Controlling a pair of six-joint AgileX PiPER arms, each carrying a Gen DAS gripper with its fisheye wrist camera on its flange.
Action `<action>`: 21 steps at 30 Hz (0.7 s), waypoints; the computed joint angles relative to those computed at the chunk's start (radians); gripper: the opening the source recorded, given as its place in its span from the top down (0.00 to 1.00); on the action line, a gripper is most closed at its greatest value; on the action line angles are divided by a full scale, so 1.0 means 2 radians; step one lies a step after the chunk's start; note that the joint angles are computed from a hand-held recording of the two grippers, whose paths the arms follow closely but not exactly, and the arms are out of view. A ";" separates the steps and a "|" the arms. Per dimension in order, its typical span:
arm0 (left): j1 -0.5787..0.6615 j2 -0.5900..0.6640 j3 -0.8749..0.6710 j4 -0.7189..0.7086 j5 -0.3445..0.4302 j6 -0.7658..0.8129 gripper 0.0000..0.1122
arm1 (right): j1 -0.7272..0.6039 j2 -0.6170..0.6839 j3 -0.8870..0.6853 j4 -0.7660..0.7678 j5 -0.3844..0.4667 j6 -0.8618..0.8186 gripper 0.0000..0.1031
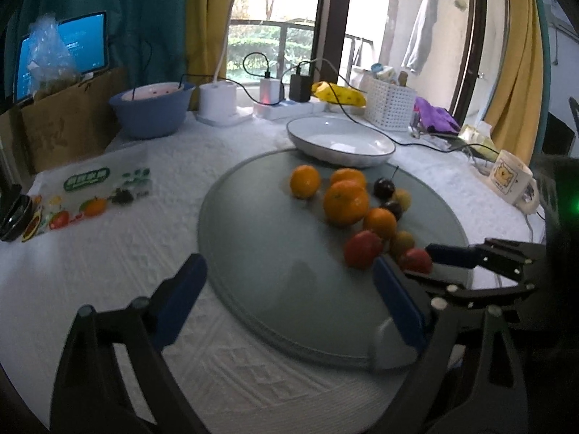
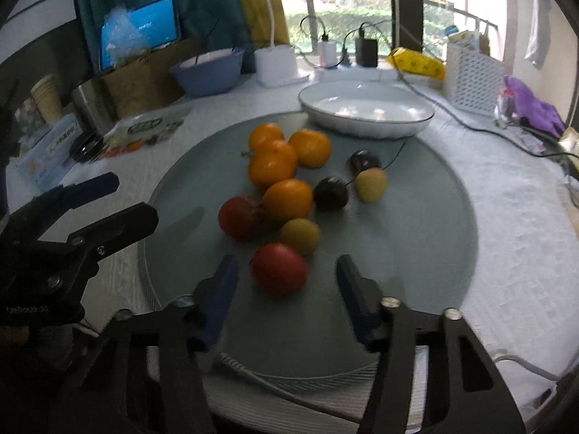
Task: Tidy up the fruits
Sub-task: 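Grasp the red tomato with the right gripper while the left gripper grasps a small tomato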
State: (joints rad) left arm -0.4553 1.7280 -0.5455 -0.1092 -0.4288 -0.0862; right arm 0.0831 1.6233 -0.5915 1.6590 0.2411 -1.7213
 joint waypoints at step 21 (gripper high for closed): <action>-0.042 0.073 -0.142 0.032 0.146 0.000 0.41 | -0.113 0.010 -0.008 0.015 0.068 -0.053 0.68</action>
State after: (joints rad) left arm -0.5386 1.8735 -0.8302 -0.0454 -0.1360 -0.0856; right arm -0.1432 1.6437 -0.6067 1.6892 0.3780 -1.8268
